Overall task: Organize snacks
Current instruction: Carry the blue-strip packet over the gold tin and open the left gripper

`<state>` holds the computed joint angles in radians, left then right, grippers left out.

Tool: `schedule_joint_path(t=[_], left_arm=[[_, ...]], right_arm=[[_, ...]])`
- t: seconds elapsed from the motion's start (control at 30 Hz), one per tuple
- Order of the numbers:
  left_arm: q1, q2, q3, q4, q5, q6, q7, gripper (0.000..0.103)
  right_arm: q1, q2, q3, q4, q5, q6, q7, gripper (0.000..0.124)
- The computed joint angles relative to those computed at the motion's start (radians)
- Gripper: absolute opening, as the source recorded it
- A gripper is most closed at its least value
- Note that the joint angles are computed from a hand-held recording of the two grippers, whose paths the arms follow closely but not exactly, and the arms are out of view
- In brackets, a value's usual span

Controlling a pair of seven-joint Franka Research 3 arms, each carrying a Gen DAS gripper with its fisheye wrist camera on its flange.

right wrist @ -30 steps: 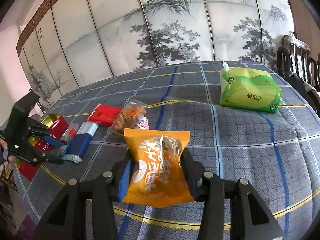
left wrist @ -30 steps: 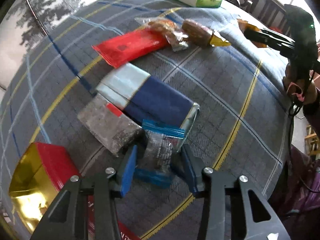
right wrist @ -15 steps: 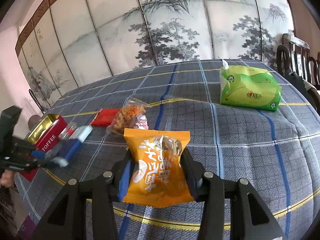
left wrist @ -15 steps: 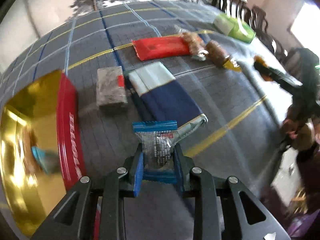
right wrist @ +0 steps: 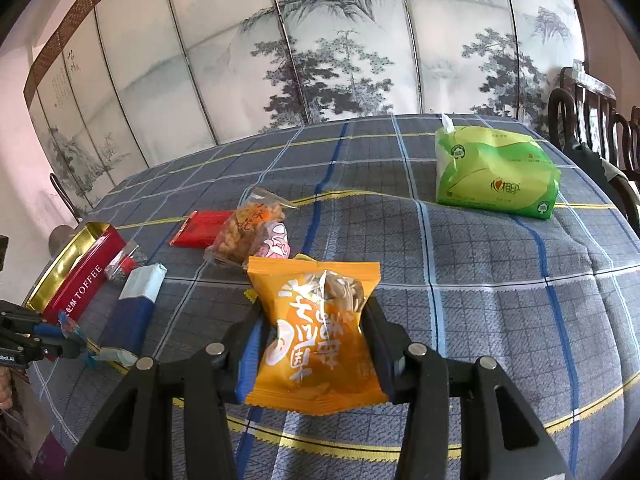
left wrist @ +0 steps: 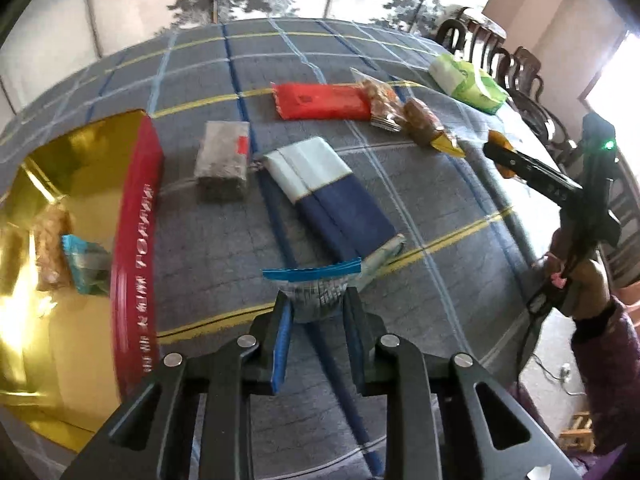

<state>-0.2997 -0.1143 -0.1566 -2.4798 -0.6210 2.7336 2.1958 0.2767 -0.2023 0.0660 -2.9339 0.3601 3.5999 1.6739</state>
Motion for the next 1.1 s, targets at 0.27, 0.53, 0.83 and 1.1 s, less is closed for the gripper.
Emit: schedule_joint_path(t=[0.27, 0.53, 0.83, 1.1], left_arm=[[0.001, -0.039, 0.017, -0.022, -0.061, 0.036, -0.03, 0.02], [-0.034, -0.156, 0.044, -0.106, 0.029, 0.167, -0.159, 0.02], [-0.026, -0.214, 0.047, -0.171, 0.251, 0.269, -0.349, 0.021], [0.028, -0.236, 0.041, -0.202, 0.421, 0.321, -0.489, 0.021]], right_arm=[[0.001, 0.001, 0.007, -0.003, 0.013, 0.009, -0.007, 0.047], [0.034, -0.018, 0.113, -0.009, 0.181, 0.07, -0.098, 0.047], [0.147, 0.052, 0.134, 0.097, 0.183, 0.076, -0.101, 0.047], [0.186, 0.131, 0.135, 0.156, 0.23, 0.071, -0.124, 0.047]])
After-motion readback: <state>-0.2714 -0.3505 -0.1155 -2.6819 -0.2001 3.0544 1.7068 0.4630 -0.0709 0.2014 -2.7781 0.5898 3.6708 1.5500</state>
